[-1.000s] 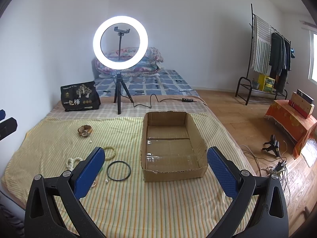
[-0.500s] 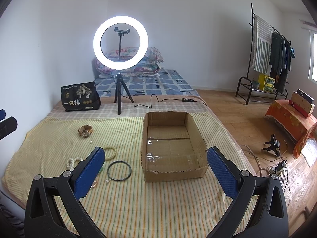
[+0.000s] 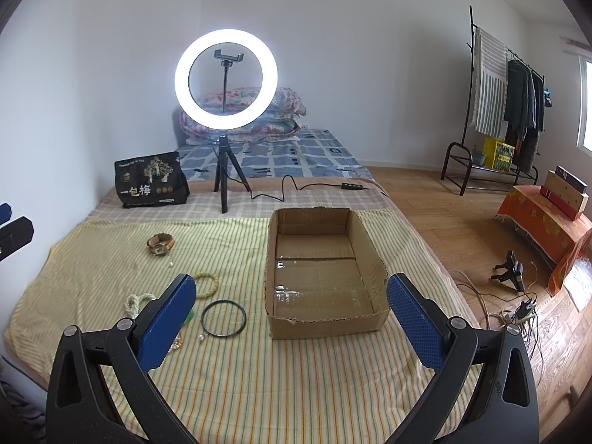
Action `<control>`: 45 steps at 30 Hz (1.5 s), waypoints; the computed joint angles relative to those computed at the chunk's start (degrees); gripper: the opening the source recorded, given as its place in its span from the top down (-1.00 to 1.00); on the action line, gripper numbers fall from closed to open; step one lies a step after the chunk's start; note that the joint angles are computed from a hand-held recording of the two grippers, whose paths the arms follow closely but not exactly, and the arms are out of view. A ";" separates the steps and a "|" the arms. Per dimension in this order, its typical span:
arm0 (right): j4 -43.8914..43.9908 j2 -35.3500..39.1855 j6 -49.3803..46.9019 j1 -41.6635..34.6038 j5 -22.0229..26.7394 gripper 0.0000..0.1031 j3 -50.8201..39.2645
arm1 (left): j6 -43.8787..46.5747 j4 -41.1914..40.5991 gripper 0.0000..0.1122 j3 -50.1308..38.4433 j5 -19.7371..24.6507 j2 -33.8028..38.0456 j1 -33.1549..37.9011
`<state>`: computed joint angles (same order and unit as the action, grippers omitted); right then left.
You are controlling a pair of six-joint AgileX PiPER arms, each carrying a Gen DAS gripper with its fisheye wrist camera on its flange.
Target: Organize jewelry
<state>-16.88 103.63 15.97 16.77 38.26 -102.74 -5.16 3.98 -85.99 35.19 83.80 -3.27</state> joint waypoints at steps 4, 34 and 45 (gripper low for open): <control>0.05 0.13 -0.11 0.01 -0.09 -0.98 -0.12 | 0.01 0.05 -0.84 0.16 -0.13 -0.04 0.00; 3.67 2.63 -2.51 -0.14 2.61 -0.98 -3.87 | -1.19 0.59 -0.84 -6.14 3.73 4.08 -0.05; 2.97 6.52 -1.85 0.53 5.98 -0.98 -9.83 | -1.70 1.04 -0.84 -7.85 4.06 7.75 1.70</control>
